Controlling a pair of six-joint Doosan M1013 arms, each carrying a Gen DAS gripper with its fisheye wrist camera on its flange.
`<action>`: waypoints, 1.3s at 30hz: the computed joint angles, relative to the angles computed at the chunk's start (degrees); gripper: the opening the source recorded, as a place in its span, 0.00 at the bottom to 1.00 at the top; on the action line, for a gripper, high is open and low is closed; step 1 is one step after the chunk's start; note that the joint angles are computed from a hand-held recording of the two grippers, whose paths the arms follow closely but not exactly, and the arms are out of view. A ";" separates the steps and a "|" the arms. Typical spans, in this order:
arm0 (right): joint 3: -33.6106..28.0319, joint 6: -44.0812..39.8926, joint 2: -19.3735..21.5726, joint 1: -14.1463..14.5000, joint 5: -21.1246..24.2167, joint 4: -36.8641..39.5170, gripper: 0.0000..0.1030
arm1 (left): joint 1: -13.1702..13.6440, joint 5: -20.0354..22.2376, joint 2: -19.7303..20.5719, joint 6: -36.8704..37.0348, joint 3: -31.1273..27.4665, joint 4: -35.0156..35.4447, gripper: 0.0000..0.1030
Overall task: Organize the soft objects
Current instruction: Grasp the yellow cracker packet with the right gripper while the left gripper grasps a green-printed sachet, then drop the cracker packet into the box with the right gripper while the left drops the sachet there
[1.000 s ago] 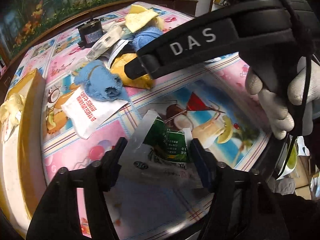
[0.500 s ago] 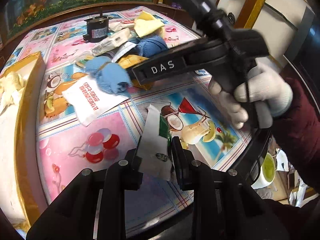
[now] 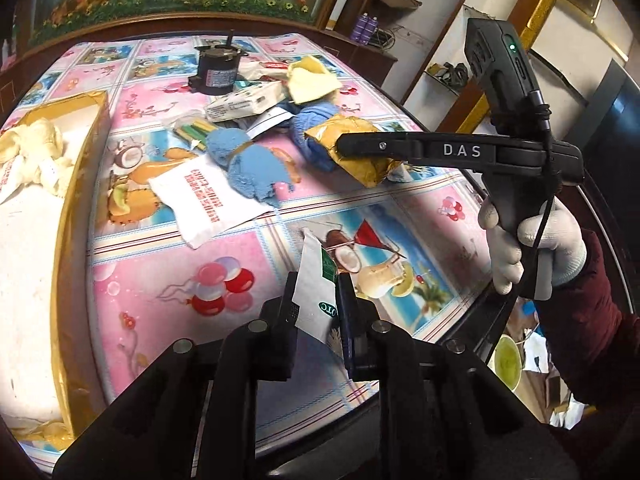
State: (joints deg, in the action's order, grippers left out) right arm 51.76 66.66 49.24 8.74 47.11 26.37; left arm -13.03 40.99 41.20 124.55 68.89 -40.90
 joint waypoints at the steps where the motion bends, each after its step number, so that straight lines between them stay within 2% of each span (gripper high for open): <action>1: 0.54 0.03 -0.40 -0.09 -0.51 0.28 0.42 | -0.09 0.21 0.01 0.34 -0.05 -0.22 0.16; 5: 3.49 -1.61 -2.19 -0.52 -2.45 2.49 0.42 | -1.47 -0.13 0.35 -1.43 -0.81 4.18 0.16; 8: 4.13 -1.94 -2.38 -0.79 -2.27 4.04 0.42 | -2.49 0.27 1.14 -2.96 -1.84 6.97 0.23; 12: 4.79 -1.14 -2.39 -0.92 -1.81 4.52 0.42 | -3.19 1.23 2.42 -4.58 -3.23 8.23 0.24; 13: 4.98 -1.18 -2.46 -0.94 -1.83 4.62 0.42 | -3.09 1.41 2.56 -4.44 -3.39 7.22 0.24; 15: 5.59 -1.27 -2.81 -0.92 -2.31 4.75 0.42 | -2.57 1.77 2.49 -2.47 -3.11 2.84 0.15; 19: 6.73 -2.43 -3.71 -0.94 -3.62 5.97 0.42 | -1.59 0.04 1.37 0.04 -1.47 -2.93 0.15; 23: 6.73 -3.14 -4.06 -0.68 -4.10 6.78 0.42 | 0.51 -1.25 -0.73 3.52 1.09 -10.60 0.15; 26: 5.55 -4.14 -3.81 -0.23 -3.25 8.00 0.42 | 2.52 -3.87 -2.70 4.08 2.86 -12.38 0.15; 28: 3.90 -5.34 -3.24 0.24 -2.02 9.28 0.42 | 3.67 -6.63 -3.74 1.59 3.53 -9.66 0.15; 30: 1.49 -6.28 -2.29 0.95 -0.51 10.27 0.42 | 4.59 -9.72 -4.37 -3.70 3.74 -3.64 0.15; 33: -3.54 -6.91 0.05 2.21 2.49 11.55 0.42 | 5.95 -11.95 -4.19 -13.61 2.85 7.22 0.16; 36: -9.40 -6.12 3.03 4.01 5.17 9.98 0.42 | 7.11 -12.27 -2.92 -21.75 1.36 14.61 0.15; 39: -18.15 -3.78 7.68 5.71 10.90 8.30 0.42 | 8.12 -12.05 -1.19 -28.51 -0.70 20.38 0.16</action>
